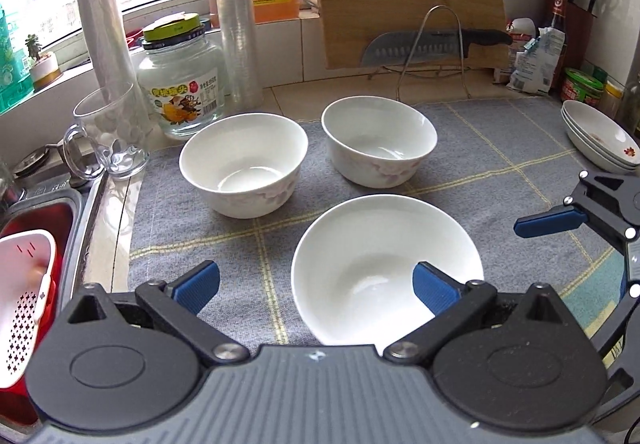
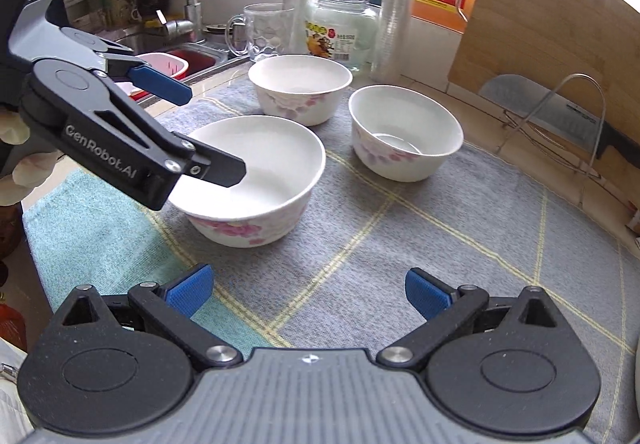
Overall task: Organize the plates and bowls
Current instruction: 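Close the left gripper on the white bowl's rim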
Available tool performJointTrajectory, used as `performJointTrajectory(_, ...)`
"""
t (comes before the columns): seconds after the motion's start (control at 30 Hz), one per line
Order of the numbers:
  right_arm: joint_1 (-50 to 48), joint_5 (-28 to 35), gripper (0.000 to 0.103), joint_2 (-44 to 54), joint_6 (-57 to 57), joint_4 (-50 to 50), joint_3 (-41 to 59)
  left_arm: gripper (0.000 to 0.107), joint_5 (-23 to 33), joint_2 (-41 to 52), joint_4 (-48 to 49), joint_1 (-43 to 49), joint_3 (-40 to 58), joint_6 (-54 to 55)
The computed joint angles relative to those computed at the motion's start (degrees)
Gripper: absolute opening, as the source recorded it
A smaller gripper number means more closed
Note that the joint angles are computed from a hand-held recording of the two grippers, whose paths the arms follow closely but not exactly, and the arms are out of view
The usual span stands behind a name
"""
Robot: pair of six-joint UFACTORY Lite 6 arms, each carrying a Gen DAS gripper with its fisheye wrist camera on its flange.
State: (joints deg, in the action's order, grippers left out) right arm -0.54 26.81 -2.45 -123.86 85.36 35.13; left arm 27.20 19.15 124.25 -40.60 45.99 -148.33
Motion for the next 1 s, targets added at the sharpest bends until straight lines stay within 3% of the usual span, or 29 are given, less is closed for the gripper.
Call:
performJointTrajectory(0.13, 5.0, -2.1, 0.103, 1.7, -4.0, 5.7, 0.6, 0.099, -0.5, 1.0, 4.8, 2.9, -0.1, -3.1)
performJointTrajectory(0.3, 8.6, -3.5, 0.103, 4.2, -7.5, 11.7, 2.0, 0.082, -3.4, 1.9, 14.2, 5.9, 0.2, -10.7)
performJointTrajectory(0.43, 9.8, -3.7, 0.103, 5.5, -9.5, 14.3, 2.7, 0.074, -5.4, 2.4, 24.1, 7.8, 0.3, -19.5)
performJointTrajectory(0.63, 9.9, -3.1, 0.102, 5.9, -9.8, 14.2, 3.0, 0.066, -6.9, 3.2, 30.3, 8.4, 1.3, -24.4)
performJointTrajectory(1.0, 9.6, -1.5, 0.089, 6.1, -8.9, 11.6, 3.7, 0.057, -8.5, 4.9, 39.2, 9.1, 3.7, -31.0)
